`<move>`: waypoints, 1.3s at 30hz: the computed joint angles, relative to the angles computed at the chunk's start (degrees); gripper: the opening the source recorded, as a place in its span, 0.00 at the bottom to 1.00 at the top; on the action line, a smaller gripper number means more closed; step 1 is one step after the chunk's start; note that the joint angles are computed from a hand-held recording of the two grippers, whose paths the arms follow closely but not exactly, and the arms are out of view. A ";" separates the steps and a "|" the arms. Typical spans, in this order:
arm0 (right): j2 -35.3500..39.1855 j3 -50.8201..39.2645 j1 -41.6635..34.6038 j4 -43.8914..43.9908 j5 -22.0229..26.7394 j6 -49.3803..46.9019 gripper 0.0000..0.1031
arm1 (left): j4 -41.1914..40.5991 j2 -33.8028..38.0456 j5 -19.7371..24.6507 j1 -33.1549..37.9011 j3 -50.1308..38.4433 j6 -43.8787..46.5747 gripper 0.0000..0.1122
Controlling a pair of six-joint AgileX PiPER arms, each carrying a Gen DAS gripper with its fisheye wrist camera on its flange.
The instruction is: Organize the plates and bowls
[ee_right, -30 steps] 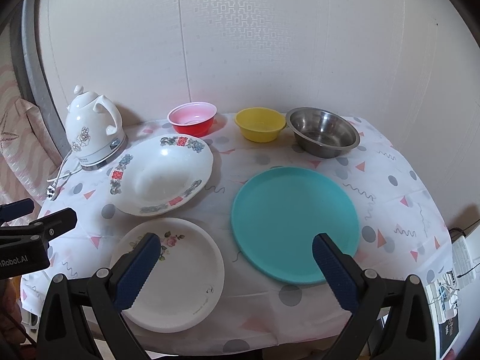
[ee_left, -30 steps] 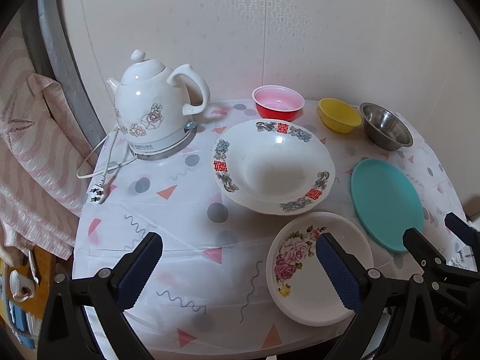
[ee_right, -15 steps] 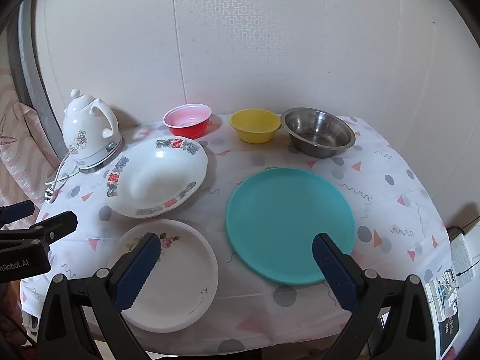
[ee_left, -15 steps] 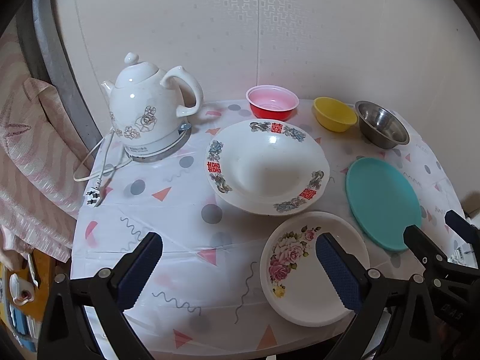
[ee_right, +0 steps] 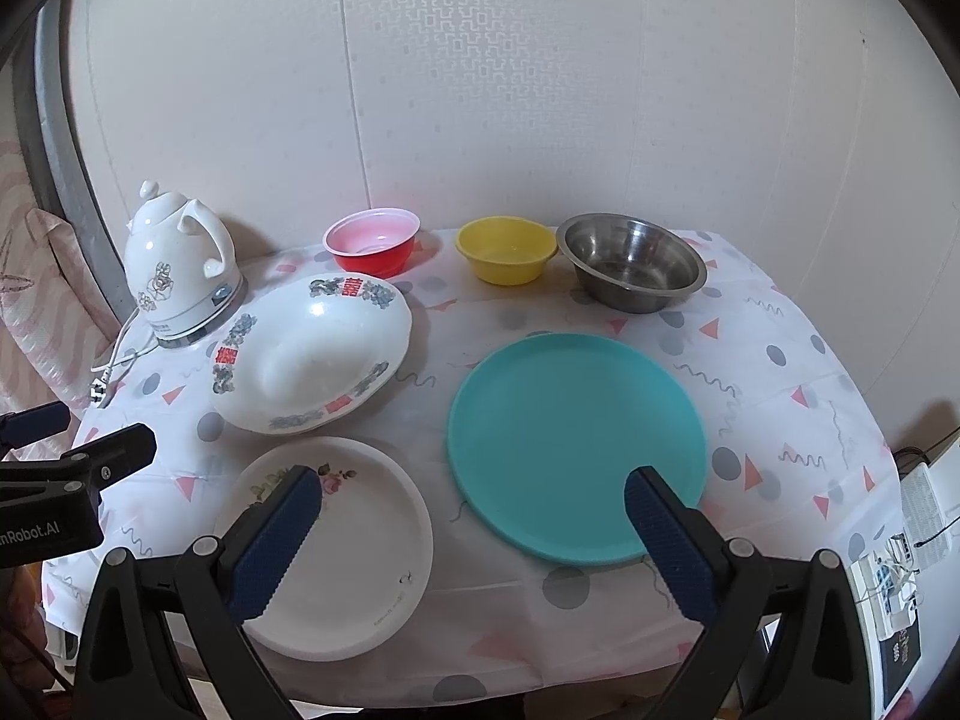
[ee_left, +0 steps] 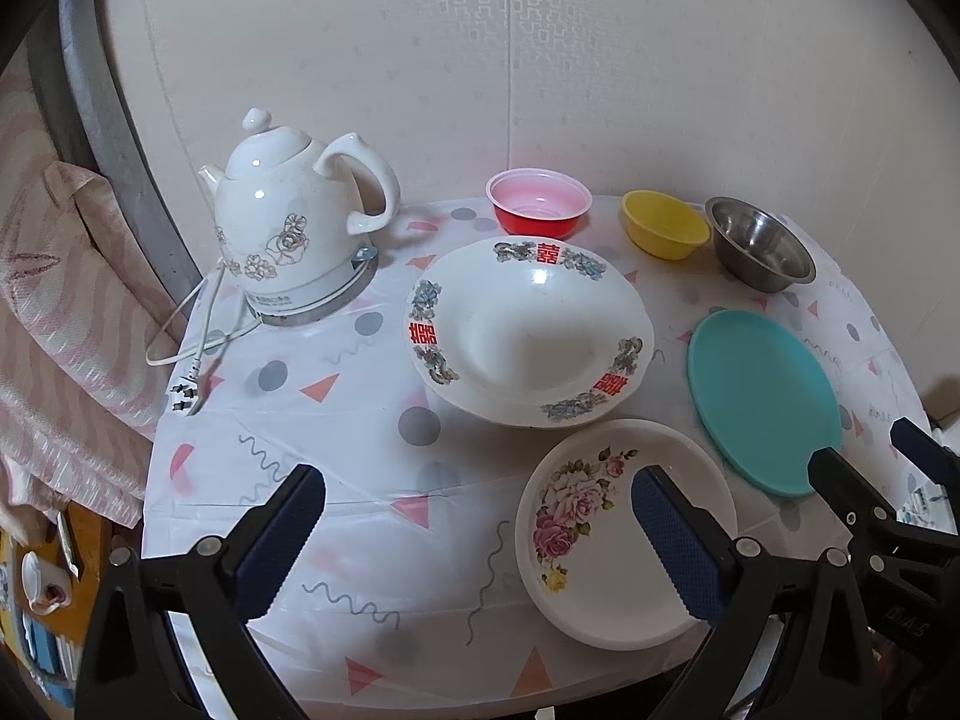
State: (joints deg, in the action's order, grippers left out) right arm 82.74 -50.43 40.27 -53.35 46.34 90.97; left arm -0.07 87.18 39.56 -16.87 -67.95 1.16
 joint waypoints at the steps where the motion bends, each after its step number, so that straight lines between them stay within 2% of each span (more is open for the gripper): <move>1: -0.07 0.01 -0.06 0.06 -0.04 -0.04 1.00 | -0.14 -0.05 0.08 0.03 -0.01 0.16 0.92; 25: -0.20 0.09 -2.42 0.97 -1.05 -2.25 1.00 | -0.80 3.38 2.41 -0.55 -3.41 -0.51 0.92; 34: -1.22 1.70 -5.82 2.09 -4.06 -3.18 1.00 | -4.67 8.39 6.40 2.67 -8.11 -0.63 0.92; 39: -0.22 1.42 -8.63 3.82 -8.26 -7.24 1.00 | -6.59 11.48 7.99 5.11 -10.86 -0.30 0.92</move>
